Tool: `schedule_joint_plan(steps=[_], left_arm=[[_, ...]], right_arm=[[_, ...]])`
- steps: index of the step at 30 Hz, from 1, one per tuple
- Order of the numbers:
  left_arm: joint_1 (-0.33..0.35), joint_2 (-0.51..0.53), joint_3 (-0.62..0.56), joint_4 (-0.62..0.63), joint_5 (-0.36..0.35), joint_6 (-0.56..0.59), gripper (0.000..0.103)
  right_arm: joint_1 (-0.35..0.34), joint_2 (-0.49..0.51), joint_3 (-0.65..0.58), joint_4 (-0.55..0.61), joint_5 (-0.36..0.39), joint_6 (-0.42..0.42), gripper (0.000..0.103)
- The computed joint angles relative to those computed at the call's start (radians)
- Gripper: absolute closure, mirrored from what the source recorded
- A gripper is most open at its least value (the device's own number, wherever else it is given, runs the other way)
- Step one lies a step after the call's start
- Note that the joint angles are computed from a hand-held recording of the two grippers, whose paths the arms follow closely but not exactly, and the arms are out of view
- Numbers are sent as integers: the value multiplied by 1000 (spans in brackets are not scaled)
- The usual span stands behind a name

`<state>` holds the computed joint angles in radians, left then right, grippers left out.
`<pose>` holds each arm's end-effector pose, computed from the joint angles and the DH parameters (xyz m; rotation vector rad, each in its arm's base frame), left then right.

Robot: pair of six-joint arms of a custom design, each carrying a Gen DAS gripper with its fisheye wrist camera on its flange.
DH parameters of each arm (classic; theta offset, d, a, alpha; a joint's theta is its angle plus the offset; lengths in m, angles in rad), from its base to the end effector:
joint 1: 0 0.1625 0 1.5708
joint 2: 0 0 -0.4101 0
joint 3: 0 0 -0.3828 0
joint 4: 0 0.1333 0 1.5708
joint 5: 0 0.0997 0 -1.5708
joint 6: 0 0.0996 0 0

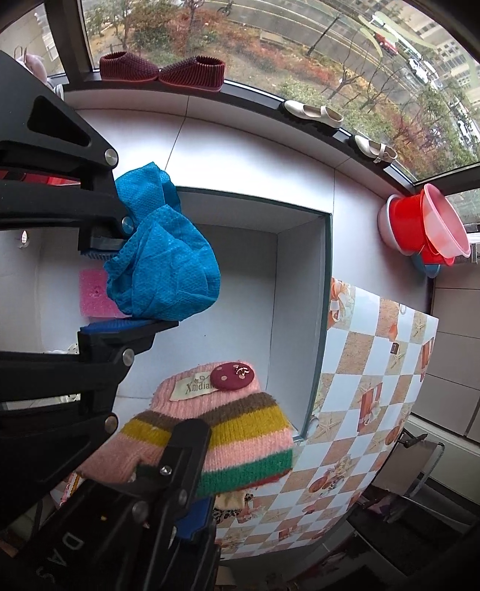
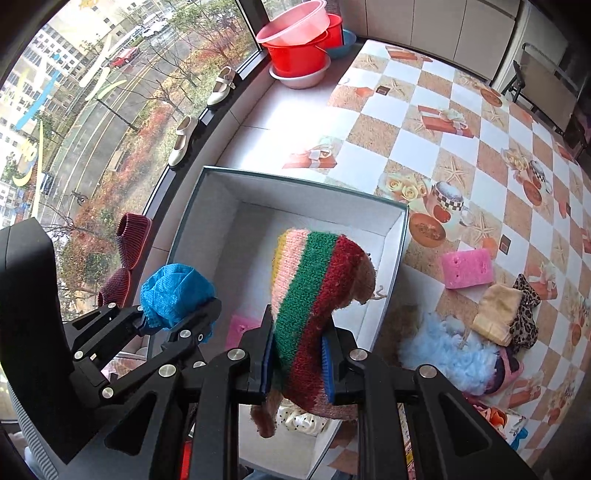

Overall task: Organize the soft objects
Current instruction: 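Open the left tool to drop the blue towel while the right tool drops the striped hat, then move both tools back to the pile of soft items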

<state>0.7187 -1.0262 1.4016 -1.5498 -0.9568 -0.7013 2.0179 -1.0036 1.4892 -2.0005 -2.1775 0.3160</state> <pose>-0.3480 -0.5578 0.2593 0.3372 2.4106 -0.1918 0.3517 -0.5565 0.2424 0.1892 -2.5418 0.2309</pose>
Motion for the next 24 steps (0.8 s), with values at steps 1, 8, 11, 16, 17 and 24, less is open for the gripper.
schedule_joint_plan(steps=[1,8,11,16,17,24], left_arm=[[2,1,0,-4,-7,2,61],[9,-9,28,-48,-12,-2,8],[26,0,38,-65,-24,0,1],[59,-6,84,-180,-99,36,1],[62,-6,88,-189,-105,38,1],[78,4,102,-219,-125,23,1]], right_arm=[[-3,3,-3,7,1,1,81],[-10,7,-12,43,-8,20,14],[-4,2,-14,49,-26,37,14],[12,3,-35,102,-93,74,1],[10,-6,-31,98,-87,81,1],[3,-58,-18,102,-44,130,1]])
